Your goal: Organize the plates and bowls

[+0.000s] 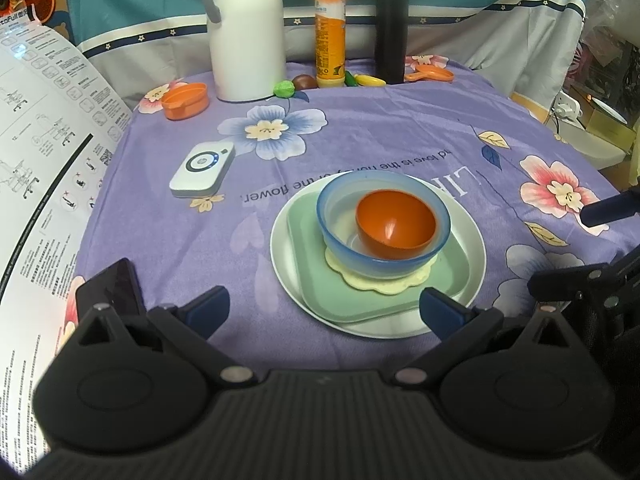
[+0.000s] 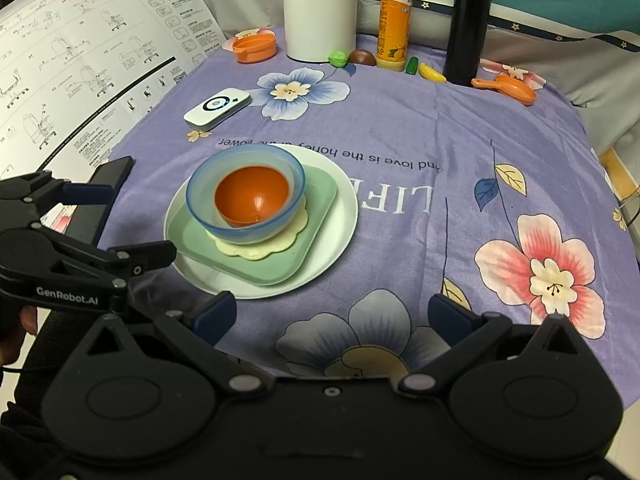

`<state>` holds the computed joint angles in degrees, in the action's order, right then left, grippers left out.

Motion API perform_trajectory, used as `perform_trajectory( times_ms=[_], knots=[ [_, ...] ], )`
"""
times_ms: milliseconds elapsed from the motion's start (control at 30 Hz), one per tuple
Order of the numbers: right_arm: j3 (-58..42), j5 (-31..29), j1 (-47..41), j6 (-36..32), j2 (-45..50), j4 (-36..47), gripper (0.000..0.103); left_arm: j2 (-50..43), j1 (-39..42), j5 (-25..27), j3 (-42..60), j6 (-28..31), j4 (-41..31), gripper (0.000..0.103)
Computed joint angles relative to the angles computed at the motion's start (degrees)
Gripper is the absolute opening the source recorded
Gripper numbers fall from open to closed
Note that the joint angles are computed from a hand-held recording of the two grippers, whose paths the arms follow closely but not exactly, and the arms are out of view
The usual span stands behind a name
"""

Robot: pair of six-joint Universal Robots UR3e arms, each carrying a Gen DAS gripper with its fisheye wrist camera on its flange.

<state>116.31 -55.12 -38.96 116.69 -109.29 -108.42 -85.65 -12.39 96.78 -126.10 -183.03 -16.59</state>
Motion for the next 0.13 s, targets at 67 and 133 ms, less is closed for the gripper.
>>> perform_trajectory(
  times_ms=[67, 133],
  knots=[
    [0.0, 0.0, 0.0, 0.0, 0.0, 0.0, 0.103, 0.1, 0.0, 0.0, -0.2, 0.2, -0.1, 0.103],
    [-0.1, 0.0, 0.0, -0.1, 0.0, 0.1, 0.103, 0.2, 0.1, -0.1, -0.2, 0.3, -0.2, 0.103]
  ],
)
